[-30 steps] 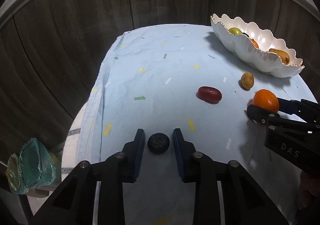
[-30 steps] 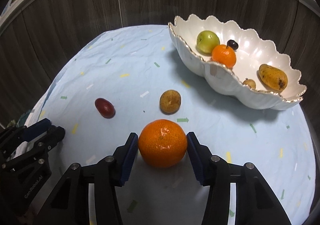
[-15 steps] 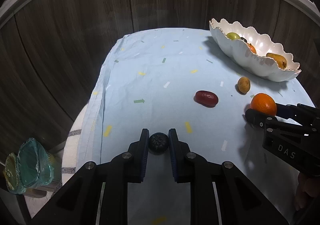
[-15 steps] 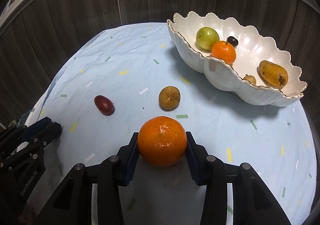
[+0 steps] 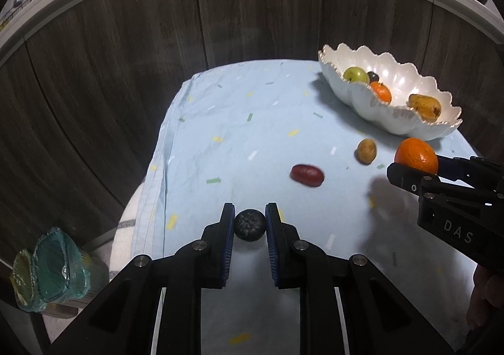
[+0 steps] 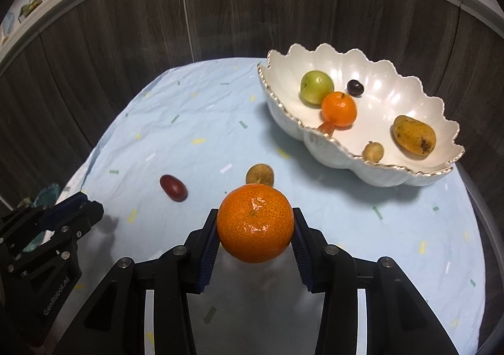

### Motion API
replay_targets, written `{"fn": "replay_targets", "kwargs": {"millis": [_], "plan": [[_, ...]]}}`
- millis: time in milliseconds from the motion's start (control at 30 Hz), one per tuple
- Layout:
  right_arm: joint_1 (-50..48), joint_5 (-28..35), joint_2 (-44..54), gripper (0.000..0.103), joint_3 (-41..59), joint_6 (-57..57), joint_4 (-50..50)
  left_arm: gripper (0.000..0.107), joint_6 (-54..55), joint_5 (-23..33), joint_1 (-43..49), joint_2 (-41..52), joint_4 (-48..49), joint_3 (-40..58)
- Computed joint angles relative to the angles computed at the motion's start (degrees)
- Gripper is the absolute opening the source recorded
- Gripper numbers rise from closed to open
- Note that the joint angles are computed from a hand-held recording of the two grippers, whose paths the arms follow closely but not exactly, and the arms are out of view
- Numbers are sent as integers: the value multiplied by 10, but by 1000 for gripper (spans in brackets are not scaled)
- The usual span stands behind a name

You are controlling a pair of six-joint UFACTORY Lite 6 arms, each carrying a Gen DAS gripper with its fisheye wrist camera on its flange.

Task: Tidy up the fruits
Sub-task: 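Lift the blueberry and mandarin and carry both toward the white bowl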

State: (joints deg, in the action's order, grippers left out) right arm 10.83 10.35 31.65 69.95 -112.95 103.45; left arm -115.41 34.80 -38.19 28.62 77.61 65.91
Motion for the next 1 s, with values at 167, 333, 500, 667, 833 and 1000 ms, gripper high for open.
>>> {"fn": "replay_targets", "kwargs": {"millis": [167,333,500,667,833,1000], "plan": [[-23,12,-23,44,-2,61,-59,20,42,10,-10,9,-30,48],[-50,21,-37,44,0,106,-105,20,92,17,-15,30,-57,108],[-79,27,-39,44,15,143,-146,20,143,22,-20,58,-83,174],[-109,31,-33,44,40,187,-189,20,207,24,-21,100,-119,258],[-133,40,-18,44,80,265,-274,20,278,28,-16,154,-164,360],[-148,52,-1,44,124,325,-341,20,354,41,-11,216,-214,476]]}}
